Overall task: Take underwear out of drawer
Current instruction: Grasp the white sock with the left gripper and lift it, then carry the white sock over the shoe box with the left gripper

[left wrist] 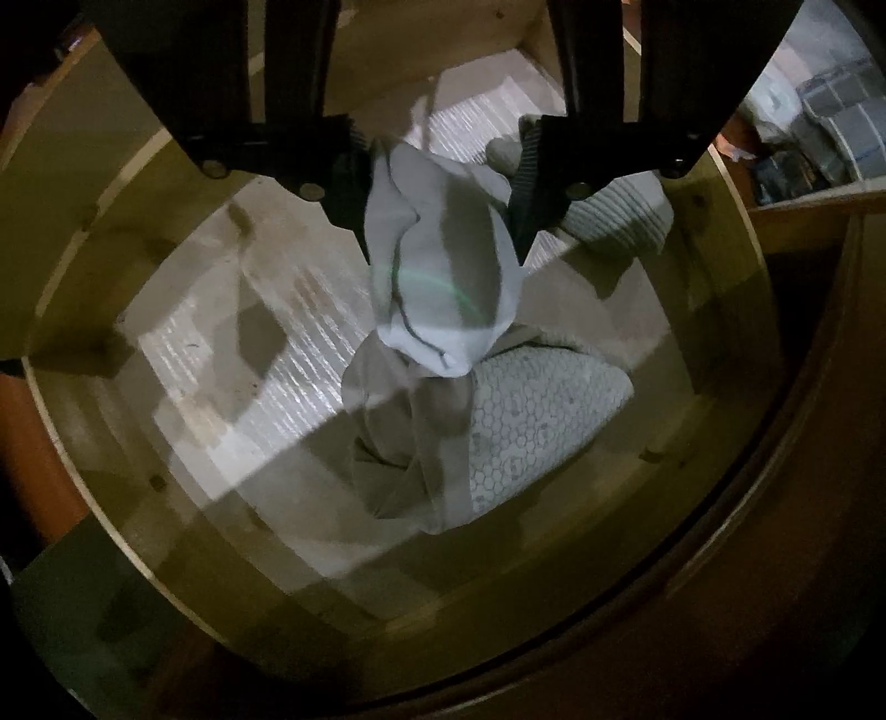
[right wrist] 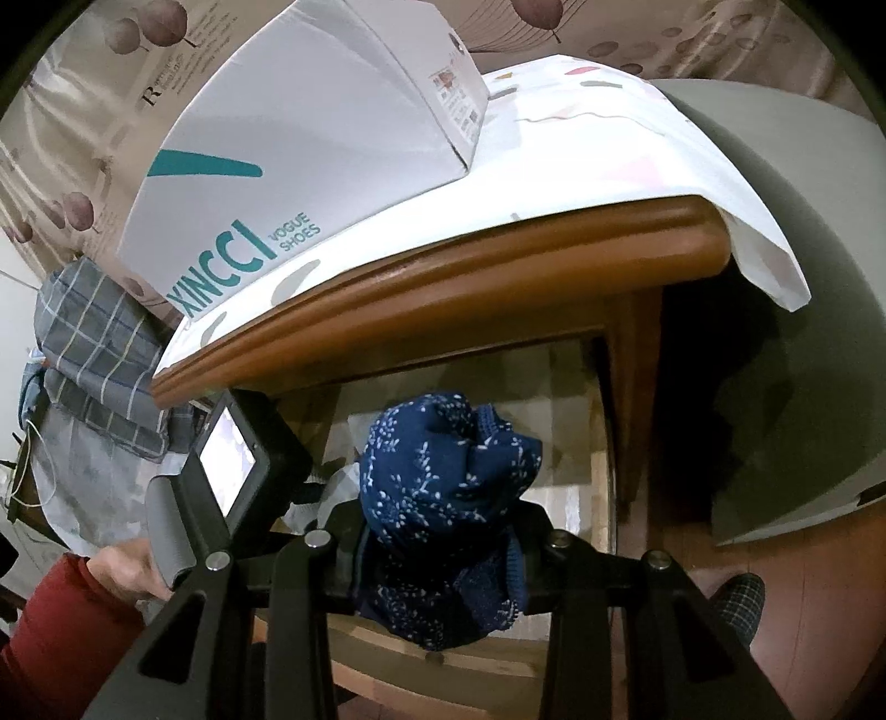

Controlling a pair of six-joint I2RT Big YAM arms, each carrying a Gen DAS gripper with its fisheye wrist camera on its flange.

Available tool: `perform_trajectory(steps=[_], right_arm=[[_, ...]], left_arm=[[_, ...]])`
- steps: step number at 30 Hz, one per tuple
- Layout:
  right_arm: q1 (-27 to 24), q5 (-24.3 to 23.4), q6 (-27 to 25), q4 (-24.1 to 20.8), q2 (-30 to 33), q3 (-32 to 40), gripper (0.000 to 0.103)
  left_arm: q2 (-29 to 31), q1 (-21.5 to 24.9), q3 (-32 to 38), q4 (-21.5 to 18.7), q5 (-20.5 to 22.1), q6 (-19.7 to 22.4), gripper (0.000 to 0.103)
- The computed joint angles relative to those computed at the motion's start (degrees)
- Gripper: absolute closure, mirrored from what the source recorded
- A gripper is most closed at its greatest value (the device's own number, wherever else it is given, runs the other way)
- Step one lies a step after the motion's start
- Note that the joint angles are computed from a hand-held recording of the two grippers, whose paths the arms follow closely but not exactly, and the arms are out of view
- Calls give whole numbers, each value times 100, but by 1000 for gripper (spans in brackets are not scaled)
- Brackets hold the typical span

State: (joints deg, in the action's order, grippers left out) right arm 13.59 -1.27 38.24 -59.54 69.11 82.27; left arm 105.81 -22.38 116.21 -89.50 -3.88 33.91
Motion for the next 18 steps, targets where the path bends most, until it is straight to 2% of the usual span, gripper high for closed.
perform_trajectory(steps=[3,6,11,15,18], right_arm=[[-3,-15,-38,-11,16,23,67],[-30,-69,-55,-30,28,35,67],[48,98,-151,-151,69,80,67],[55,143,-155,-197,77,76,67],[126,367,-260,-322,95,120,67]], left_arm=[[-44,67,48,-82,170,-152,67],[-216,96,-51,14,107,-208,67],[-540,69,-230,39,225,-576,67],[-766,127,-275,71,205,-670,67],[-952,200,-316,118,290,-792,67]])
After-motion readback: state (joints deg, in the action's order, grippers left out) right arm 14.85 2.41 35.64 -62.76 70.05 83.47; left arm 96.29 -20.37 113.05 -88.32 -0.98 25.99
